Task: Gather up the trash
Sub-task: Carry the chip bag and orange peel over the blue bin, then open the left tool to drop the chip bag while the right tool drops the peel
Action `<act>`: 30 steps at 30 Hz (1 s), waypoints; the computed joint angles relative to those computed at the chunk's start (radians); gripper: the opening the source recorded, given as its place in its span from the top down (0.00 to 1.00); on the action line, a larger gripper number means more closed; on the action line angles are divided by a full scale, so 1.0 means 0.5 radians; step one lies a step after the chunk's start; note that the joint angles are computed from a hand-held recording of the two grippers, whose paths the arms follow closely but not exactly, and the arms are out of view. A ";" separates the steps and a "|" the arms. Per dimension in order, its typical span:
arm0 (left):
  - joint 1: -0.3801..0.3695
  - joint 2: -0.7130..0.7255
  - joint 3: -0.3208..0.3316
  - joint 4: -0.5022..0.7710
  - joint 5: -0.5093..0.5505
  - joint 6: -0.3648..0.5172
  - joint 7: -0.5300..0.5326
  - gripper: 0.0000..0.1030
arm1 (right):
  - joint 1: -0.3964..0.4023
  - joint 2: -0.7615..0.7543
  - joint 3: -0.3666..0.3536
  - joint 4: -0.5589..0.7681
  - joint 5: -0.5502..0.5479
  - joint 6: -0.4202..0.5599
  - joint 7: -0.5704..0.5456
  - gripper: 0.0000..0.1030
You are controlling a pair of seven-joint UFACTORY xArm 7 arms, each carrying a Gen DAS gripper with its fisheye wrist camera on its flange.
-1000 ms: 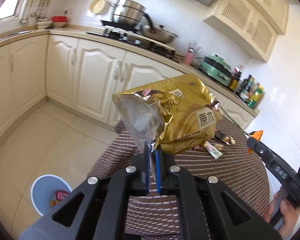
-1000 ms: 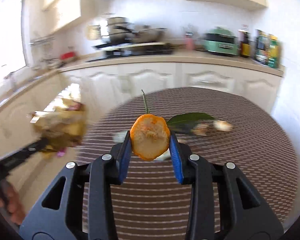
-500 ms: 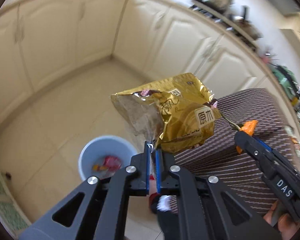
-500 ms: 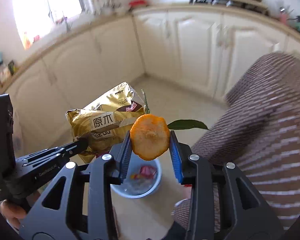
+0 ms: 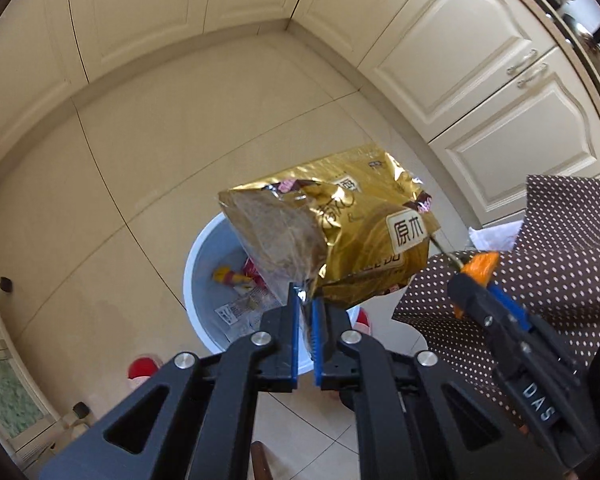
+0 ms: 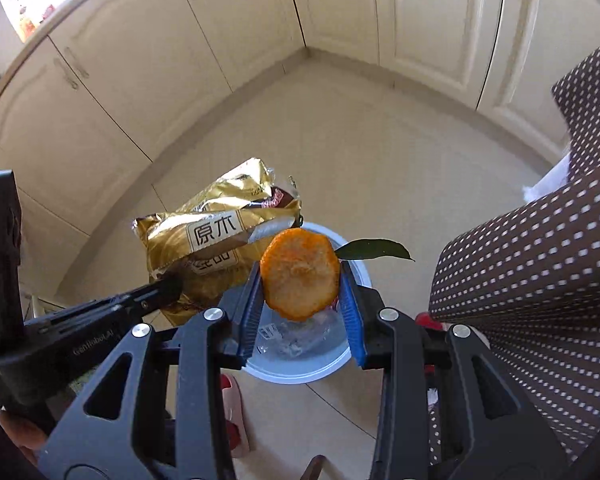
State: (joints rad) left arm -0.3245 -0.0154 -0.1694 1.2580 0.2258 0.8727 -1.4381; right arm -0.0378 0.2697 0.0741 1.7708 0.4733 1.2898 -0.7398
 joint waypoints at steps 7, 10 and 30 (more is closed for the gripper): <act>0.015 0.006 0.014 -0.137 -0.168 -0.221 0.002 0.79 | 0.044 -0.010 0.002 -0.098 -0.065 -0.060 0.070 0.65; 0.017 0.023 0.012 -0.138 -0.229 -0.237 0.035 0.71 | 0.053 0.011 0.005 -0.082 -0.085 -0.048 0.087 0.65; -0.003 -0.009 0.006 -0.093 -0.138 -0.037 -0.064 0.54 | 0.101 0.013 0.023 -0.177 -0.102 -0.120 0.073 0.62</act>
State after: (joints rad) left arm -0.3260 -0.0200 -0.1664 1.2115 0.1570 0.8543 -1.4702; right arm 0.0128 0.2763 0.0858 1.6822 0.4226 1.2299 -0.7033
